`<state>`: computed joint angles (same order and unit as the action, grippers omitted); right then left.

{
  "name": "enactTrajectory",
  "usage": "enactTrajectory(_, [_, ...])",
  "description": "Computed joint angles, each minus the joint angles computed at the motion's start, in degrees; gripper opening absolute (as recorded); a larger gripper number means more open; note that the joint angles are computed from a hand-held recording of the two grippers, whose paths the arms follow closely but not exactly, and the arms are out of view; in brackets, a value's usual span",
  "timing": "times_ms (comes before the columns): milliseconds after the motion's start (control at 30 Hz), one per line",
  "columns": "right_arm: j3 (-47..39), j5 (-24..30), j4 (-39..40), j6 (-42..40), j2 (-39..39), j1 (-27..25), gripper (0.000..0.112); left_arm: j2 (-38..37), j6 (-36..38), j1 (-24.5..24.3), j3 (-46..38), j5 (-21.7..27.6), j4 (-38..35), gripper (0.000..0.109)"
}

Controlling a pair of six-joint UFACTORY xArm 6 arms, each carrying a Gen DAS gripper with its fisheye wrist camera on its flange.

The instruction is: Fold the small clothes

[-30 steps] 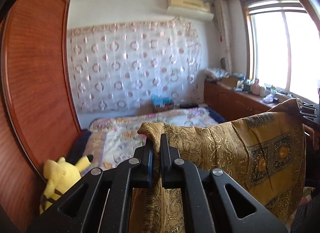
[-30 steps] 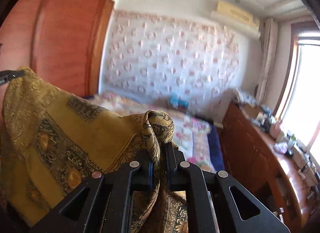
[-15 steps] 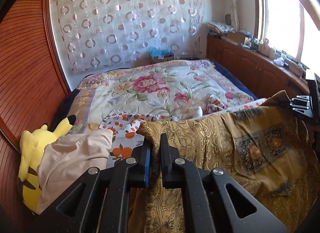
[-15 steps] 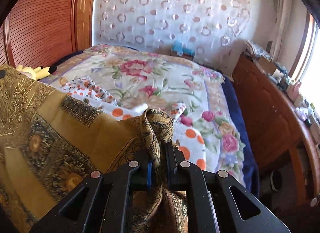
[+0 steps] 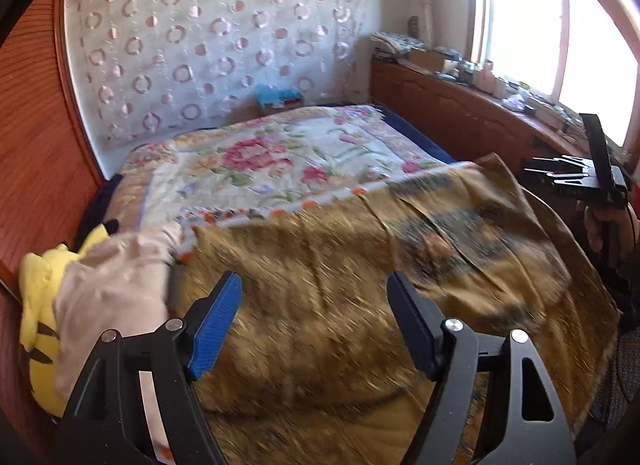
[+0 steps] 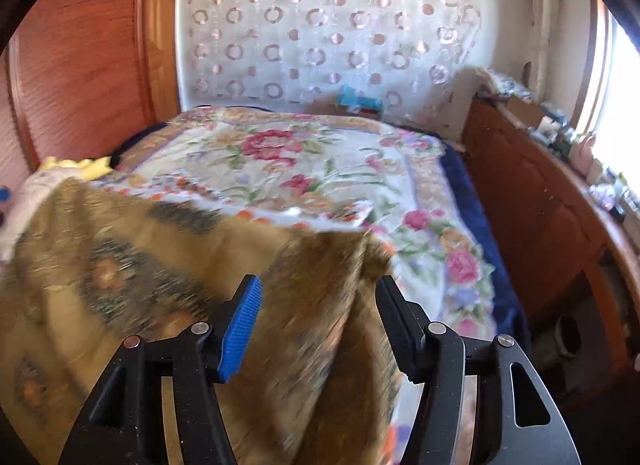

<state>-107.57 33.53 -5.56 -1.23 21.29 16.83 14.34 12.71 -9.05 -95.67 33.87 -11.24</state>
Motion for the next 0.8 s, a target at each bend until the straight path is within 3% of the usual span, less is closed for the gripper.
enactTrajectory(133, [14.2,-4.2,4.3,-4.1,-10.2,1.5,0.061,-4.5,2.9,-1.8,7.5,-1.2,-4.3,0.076])
enactTrajectory(233, [21.5,-5.6,8.5,-7.1,-15.3,3.6,0.061,-6.9,0.6,-3.5,12.0,-2.6,-1.1,0.076])
enactTrajectory(333, [28.2,-6.4,12.3,-9.3,-20.2,5.7,0.061,-7.9,1.2,-4.1,13.8,-1.7,-2.6,0.070])
enactTrajectory(433, [32.4,-6.4,15.5,-11.2,-22.6,7.6,0.061,-8.7,1.5,-5.1,15.8,-1.4,-2.1,0.063])
enactTrajectory(467, [33.5,-6.6,16.4,-12.0,-23.1,8.2,0.061,-8.6,2.0,-5.4,15.9,-1.1,-2.2,0.053])
enactTrajectory(533, [34.9,-6.3,18.6,-13.7,-23.3,9.1,0.058,-8.1,3.9,-5.3,15.6,0.2,-4.2,0.043])
enactTrajectory(700, [35.7,-3.4,19.3,-15.5,-23.5,10.3,0.053,-5.4,2.3,-5.7,13.6,3.4,-1.2,0.042])
enactTrajectory(800, [35.8,-2.6,15.6,-13.4,-22.9,10.7,0.052,-4.4,1.2,-5.8,12.7,3.4,-0.3,0.042])
